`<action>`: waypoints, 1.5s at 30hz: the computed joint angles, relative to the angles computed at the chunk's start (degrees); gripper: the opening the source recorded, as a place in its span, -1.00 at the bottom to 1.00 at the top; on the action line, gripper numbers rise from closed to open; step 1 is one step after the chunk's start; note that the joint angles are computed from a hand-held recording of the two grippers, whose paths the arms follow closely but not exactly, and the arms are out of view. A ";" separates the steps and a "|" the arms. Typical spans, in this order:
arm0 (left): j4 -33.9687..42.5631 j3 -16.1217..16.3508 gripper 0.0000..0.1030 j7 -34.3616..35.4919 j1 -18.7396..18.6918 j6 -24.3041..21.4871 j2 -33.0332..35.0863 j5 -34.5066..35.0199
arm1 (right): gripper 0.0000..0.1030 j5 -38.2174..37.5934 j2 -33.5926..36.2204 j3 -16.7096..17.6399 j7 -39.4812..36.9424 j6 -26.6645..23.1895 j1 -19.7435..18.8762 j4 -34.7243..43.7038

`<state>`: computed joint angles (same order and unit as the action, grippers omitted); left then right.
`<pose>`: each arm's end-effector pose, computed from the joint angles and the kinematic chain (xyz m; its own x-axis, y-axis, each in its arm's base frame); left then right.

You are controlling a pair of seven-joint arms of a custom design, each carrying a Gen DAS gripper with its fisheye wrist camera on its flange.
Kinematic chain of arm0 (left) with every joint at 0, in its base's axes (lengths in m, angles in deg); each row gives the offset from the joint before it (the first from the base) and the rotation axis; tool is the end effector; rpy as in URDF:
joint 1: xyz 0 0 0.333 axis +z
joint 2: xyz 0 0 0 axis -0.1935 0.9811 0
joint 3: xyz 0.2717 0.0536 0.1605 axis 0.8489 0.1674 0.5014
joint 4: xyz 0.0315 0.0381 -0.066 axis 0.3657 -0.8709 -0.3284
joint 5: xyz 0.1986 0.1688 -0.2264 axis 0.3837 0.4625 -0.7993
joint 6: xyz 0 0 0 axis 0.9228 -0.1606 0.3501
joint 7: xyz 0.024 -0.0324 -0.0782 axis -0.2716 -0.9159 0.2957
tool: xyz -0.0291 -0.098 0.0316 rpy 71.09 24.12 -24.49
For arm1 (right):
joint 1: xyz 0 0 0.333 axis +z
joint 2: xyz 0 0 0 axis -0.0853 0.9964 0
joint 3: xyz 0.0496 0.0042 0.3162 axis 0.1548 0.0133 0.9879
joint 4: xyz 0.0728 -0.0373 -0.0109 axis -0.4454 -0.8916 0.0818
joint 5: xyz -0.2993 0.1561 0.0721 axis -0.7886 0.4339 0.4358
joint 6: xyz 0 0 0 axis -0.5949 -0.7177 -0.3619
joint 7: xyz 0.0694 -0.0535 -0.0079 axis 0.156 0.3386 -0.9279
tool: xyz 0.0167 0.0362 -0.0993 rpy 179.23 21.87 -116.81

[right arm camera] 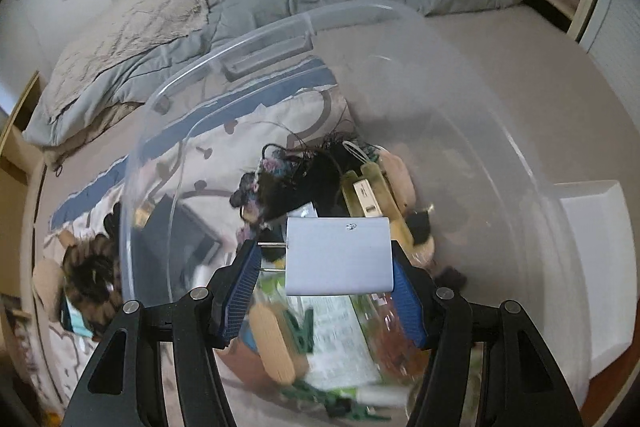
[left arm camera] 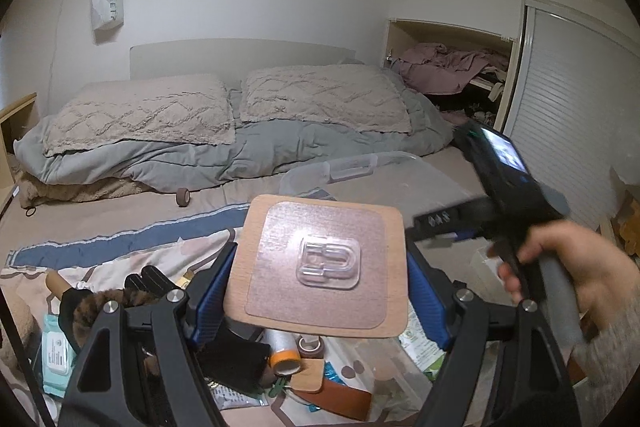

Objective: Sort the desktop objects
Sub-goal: 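Open the right tool to drop the white charger into the clear bin, then lower the left tool into the clear bin and release the tan pad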

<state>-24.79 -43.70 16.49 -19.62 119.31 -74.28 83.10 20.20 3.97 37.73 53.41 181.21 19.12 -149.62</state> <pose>0.4042 -0.2767 0.6938 -0.2798 -0.9528 0.1180 -0.5172 0.0460 -0.8546 0.5379 0.2893 0.6406 -0.1410 -0.9773 -0.1578 -0.9078 0.1913 -0.3732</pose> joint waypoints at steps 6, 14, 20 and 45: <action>0.14 0.73 0.53 2.06 -0.04 2.16 1.44 0.23 | 0.22 3.47 4.78 -0.89 -0.12 0.23 -2.25 4.10; 1.89 1.58 0.53 1.71 0.15 3.63 4.43 1.98 | 0.22 13.42 11.28 1.13 -5.16 -2.05 -4.35 9.51; 1.99 2.95 0.53 2.53 -0.77 3.27 5.18 0.58 | 1.00 15.48 8.83 1.35 -6.02 2.86 -3.57 5.00; 5.84 1.99 0.53 3.69 -3.07 0.87 7.47 0.11 | 1.00 -12.22 -23.11 4.86 18.08 27.01 -1.40 -32.70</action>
